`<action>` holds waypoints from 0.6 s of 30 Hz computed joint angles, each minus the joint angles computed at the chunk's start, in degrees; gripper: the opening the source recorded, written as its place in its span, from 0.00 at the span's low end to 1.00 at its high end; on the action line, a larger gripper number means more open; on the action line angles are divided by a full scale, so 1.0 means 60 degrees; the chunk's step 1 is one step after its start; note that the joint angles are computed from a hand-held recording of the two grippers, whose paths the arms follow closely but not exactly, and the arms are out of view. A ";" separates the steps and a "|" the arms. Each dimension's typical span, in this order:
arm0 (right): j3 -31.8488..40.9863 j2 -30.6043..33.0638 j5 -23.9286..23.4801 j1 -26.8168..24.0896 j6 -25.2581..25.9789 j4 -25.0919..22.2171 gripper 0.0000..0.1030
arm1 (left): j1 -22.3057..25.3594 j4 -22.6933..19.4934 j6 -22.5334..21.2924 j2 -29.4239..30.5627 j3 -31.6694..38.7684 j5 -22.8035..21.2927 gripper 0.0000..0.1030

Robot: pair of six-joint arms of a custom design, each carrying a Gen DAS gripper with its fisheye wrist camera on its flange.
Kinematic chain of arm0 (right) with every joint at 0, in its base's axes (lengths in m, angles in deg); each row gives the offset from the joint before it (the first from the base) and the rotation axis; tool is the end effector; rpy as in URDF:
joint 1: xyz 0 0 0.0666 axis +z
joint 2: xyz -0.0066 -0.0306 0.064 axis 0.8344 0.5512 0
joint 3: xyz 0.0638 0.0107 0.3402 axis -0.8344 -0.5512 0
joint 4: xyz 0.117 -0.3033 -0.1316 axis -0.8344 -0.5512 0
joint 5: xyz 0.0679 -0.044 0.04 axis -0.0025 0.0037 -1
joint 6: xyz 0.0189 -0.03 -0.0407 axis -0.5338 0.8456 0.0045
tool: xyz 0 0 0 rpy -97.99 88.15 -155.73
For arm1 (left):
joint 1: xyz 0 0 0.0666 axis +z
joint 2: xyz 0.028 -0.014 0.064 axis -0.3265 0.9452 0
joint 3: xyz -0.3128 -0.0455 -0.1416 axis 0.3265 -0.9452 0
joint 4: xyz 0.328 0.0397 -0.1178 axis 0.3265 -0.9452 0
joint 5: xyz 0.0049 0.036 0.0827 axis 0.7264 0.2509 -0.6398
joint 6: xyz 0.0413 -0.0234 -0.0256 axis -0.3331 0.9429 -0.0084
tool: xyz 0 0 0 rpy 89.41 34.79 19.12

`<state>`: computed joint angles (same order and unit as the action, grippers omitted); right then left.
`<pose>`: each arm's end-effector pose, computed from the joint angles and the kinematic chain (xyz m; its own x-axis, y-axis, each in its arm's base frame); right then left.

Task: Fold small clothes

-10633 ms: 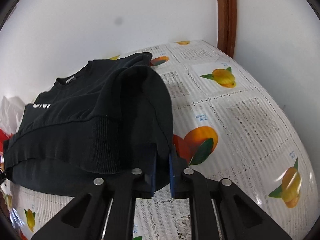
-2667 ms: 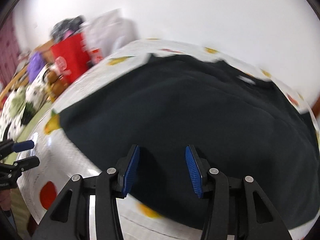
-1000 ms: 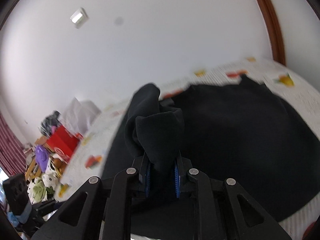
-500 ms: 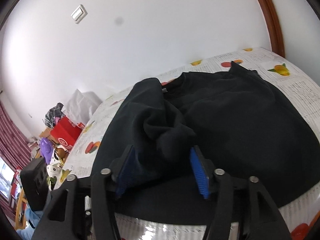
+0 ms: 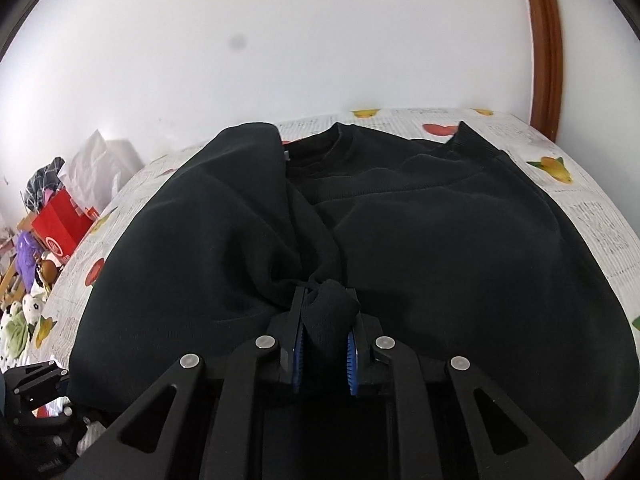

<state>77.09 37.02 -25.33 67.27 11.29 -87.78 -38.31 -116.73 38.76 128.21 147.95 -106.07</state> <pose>0.6326 0.1342 0.4109 -0.6112 -0.3265 -0.7210 -0.5929 0.7923 0.1439 0.4946 -0.1623 0.3815 -0.6441 -0.3390 -0.6857 -0.2743 0.9392 -0.2067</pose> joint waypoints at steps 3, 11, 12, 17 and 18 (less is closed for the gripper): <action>0.0453 0.0253 -0.0109 0.0168 0.0167 -0.0347 0.15 | 0.0174 0.0182 0.0119 -0.0508 -0.0607 -0.0055 0.15; 0.0498 0.0241 -0.0372 0.0988 0.0288 -0.0615 0.15 | 0.0460 -0.0005 0.0720 -0.2404 -0.2506 -0.0415 0.15; 0.0487 0.0225 -0.0475 0.1118 0.0269 -0.0664 0.15 | 0.0512 -0.0067 0.0719 -0.2566 -0.2645 -0.0412 0.15; 0.0158 -0.0129 -0.1197 0.1222 0.0003 -0.0782 0.18 | 0.0667 -0.0280 0.0606 -0.3172 -0.3141 -0.0061 0.19; 0.0081 -0.0208 -0.1304 0.1195 -0.0047 -0.0750 0.22 | 0.0669 -0.0215 0.0550 -0.3244 -0.3216 -0.0018 0.21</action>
